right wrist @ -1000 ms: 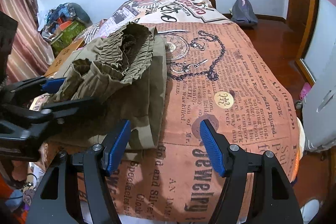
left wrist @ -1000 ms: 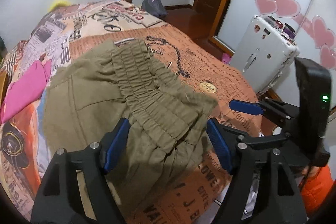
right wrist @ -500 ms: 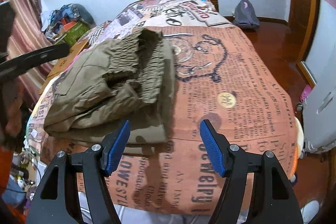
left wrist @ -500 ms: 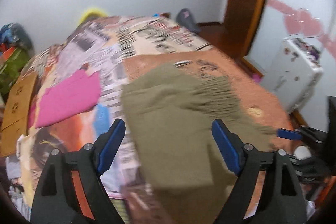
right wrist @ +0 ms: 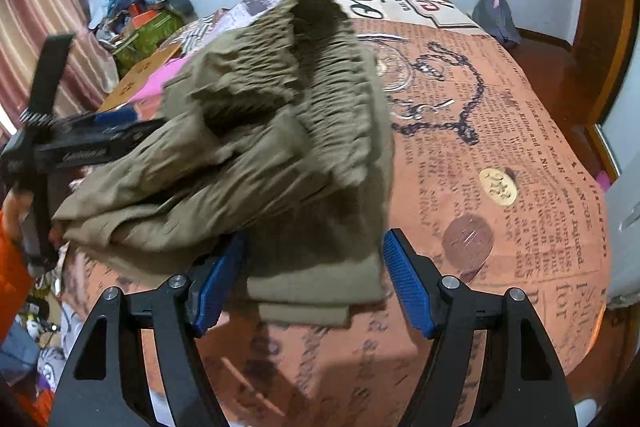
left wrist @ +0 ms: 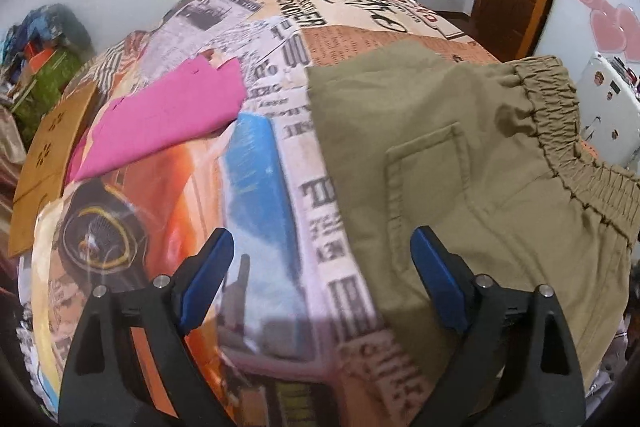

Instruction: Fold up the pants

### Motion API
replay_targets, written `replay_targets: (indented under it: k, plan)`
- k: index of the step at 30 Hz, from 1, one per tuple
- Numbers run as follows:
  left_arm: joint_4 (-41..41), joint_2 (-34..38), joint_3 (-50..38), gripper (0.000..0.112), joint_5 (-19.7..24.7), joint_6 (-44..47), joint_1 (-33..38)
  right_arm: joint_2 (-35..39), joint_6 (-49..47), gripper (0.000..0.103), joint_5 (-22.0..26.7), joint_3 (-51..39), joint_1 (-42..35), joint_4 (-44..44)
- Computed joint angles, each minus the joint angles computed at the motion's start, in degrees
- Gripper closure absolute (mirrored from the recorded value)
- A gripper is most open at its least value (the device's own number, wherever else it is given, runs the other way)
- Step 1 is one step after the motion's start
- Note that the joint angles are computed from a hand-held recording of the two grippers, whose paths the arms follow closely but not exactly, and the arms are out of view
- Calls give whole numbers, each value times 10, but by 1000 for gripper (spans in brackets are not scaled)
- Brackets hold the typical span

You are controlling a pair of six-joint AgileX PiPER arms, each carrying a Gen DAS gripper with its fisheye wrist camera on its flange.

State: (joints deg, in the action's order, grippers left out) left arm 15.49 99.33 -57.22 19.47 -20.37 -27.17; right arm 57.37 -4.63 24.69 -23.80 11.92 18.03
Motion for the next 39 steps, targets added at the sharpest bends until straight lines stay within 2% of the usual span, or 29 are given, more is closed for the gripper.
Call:
replay_targets:
  k: [4, 7, 11, 14, 16, 18, 21, 24, 26, 27, 29, 33, 36, 39]
  plan:
    - [-72, -19, 23, 20, -2, 45, 16, 54, -119, 35, -24, -12, -41, 79]
    - [-107, -30, 9, 24, 22, 88, 20, 71, -207, 35, 3, -24, -83, 155]
    - [-79, -25, -53, 26, 53, 100, 23, 27, -187, 35, 44, -16, -103, 128]
    - [-100, 25, -158, 26, 86, 147, 36, -24, -172, 34, 88, -3, -130, 119]
    - [-128, 96, -267, 26, 131, 205, 44, -48, -181, 34, 117, 3, -158, 135]
    - [-124, 168, -382, 26, 198, 217, 44, -74, -185, 34, 147, 9, -180, 149]
    - [-159, 291, -554, 26, 290, 282, 46, -92, -167, 34, 164, 12, -176, 151]
    - [-140, 400, -726, 26, 413, 301, 39, -93, -101, 34, 138, 15, -116, 114]
    - [-116, 447, -786, 25, 460, 318, 32, -68, -98, 34, 120, 18, -104, 108]
    - [-114, 450, -782, 25, 457, 330, 32, -49, -119, 34, 111, 22, -106, 125]
    - [-110, 423, -726, 25, 421, 337, 35, -35, -149, 34, 97, 26, -112, 144]
    - [-78, 380, -641, 25, 374, 316, 37, -3, -145, 34, 55, 15, -91, 113]
    - [-60, 356, -594, 25, 355, 287, 48, 29, -229, 34, 43, 8, -120, 160]
    - [-33, 308, -509, 25, 318, 249, 58, 67, -303, 34, 27, -6, -145, 201]
